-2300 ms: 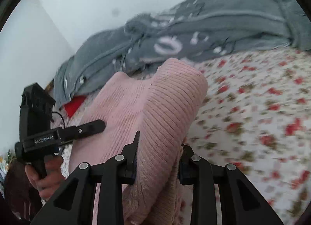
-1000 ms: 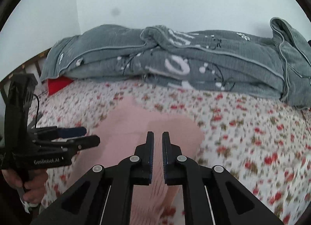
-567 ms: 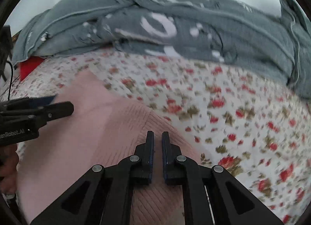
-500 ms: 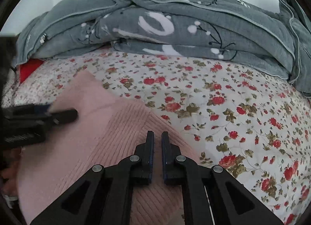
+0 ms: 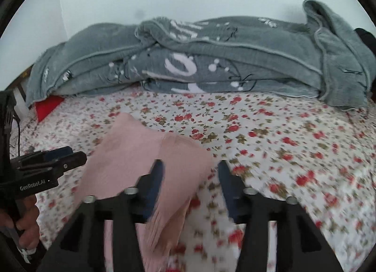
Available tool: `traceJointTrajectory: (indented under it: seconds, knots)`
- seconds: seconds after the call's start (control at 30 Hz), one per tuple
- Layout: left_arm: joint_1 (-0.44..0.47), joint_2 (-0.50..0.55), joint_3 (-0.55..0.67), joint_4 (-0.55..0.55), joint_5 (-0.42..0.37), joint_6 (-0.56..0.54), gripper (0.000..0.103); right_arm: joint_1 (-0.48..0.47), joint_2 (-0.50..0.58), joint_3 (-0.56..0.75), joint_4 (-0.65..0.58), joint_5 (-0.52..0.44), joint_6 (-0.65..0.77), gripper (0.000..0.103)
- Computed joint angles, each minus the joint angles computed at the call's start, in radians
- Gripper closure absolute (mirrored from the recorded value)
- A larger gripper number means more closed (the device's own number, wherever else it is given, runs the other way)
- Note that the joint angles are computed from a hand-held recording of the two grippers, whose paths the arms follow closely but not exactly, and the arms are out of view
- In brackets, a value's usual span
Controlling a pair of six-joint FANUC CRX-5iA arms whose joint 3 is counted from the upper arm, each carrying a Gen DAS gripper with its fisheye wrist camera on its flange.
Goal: Fold small clothes
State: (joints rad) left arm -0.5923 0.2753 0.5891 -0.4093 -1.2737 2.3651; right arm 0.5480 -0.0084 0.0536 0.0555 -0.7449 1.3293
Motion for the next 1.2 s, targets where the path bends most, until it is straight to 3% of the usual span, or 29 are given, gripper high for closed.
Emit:
traceJointTrajectory:
  seconds: [0.1,0.23,0.3,0.43,0.5,0.83,1.2]
  knots:
    - [-0.053,-0.047,-0.022,-0.032,-0.024,0.059,0.043,0.005,-0.088,-0.05,-0.005,-0.033,-0.007,0.043]
    - [-0.149,-0.075,-0.005,-0.122,-0.084,0.119,0.036,0.045,-0.198,-0.141,0.093,-0.063,-0.091,0.038]
    - [-0.197,-0.074,0.02,-0.154,-0.123,0.126,0.031,0.066,-0.251,-0.189,0.138,-0.06,-0.131,0.021]
    - [-0.277,-0.059,0.078,-0.229,-0.208,0.163,0.027,0.13,-0.368,-0.298,0.265,-0.039,-0.217,0.009]
    - [-0.308,-0.054,0.099,-0.261,-0.238,0.182,0.025,0.152,-0.406,-0.315,0.271,-0.056,-0.229,0.005]
    - [-0.431,-0.019,0.182,-0.379,-0.351,0.212,0.021,0.232,-0.514,-0.384,0.349,-0.114,-0.308,0.003]
    - [-0.452,0.003,0.221,-0.406,-0.375,0.21,0.021,0.221,-0.54,-0.395,0.346,-0.116,-0.317,0.003]
